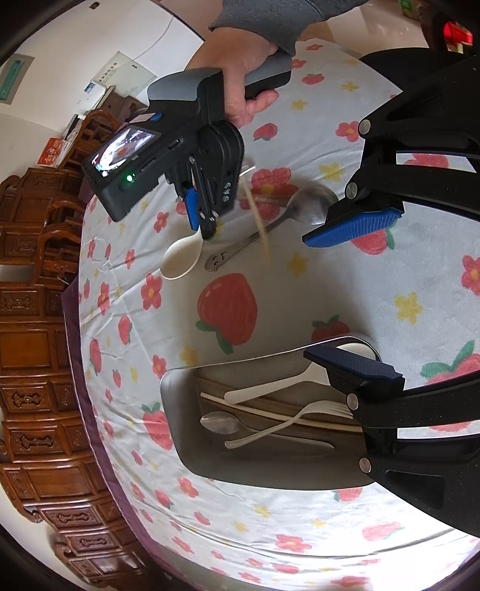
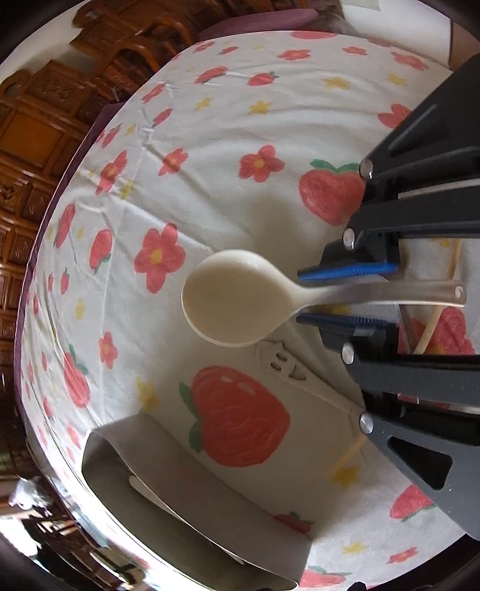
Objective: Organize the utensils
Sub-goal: 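Grasp a wooden chopstick with the left tool while the right tool holds the spoon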
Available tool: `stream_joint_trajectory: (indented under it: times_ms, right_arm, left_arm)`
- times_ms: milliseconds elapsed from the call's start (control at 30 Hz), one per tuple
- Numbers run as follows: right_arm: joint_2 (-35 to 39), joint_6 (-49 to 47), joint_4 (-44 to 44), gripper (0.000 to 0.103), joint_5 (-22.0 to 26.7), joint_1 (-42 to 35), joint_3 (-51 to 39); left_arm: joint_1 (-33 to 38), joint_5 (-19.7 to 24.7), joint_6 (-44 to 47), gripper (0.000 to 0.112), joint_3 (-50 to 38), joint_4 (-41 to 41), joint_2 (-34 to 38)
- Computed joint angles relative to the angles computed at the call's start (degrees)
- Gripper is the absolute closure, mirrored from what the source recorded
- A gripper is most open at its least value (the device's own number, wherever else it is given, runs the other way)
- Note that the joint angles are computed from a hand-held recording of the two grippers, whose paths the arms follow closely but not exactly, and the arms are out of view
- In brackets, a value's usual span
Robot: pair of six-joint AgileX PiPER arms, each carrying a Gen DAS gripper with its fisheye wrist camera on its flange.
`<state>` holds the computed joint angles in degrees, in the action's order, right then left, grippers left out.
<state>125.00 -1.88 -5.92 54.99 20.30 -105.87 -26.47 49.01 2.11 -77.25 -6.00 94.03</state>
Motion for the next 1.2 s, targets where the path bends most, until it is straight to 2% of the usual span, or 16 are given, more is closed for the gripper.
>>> stream_joint_trajectory:
  times_ms: [200, 367, 767, 967, 1167, 1200]
  right_arm:
    - [-6.00, 2.01, 2.25, 0.091, -6.00, -2.28, 6.33]
    - [-13.92, 3.40, 2.73, 0.091, -9.68, -4.58, 14.22]
    - [-38.86, 7.13, 3.76, 0.091, -18.30, -13.88, 46.98]
    - [-44.89, 5.17, 8.31, 0.091, -20.59, -17.26, 55.53]
    - [-47.46, 3.82, 11.73, 0.091, -22.28, -17.09, 58.42]
    - [-47.75, 3.78, 11.93, 0.091, -22.40, -16.82, 58.59]
  left_arm:
    - [-1.37, -0.14, 0.04, 0.059, -1.33, 0.54, 1.74]
    - [-3.68, -1.13, 1.07, 0.059, -3.30, 0.58, 4.26]
    - [-9.76, -1.27, 4.80, 0.059, -12.38, -0.60, 13.82]
    - [-12.26, 0.61, 5.83, 0.060, -18.37, 1.84, 18.83]
    - [-12.88, 3.76, 7.35, 0.070, -23.45, 3.00, 23.15]
    - [-13.02, 4.16, 7.24, 0.075, -24.09, 3.40, 23.66]
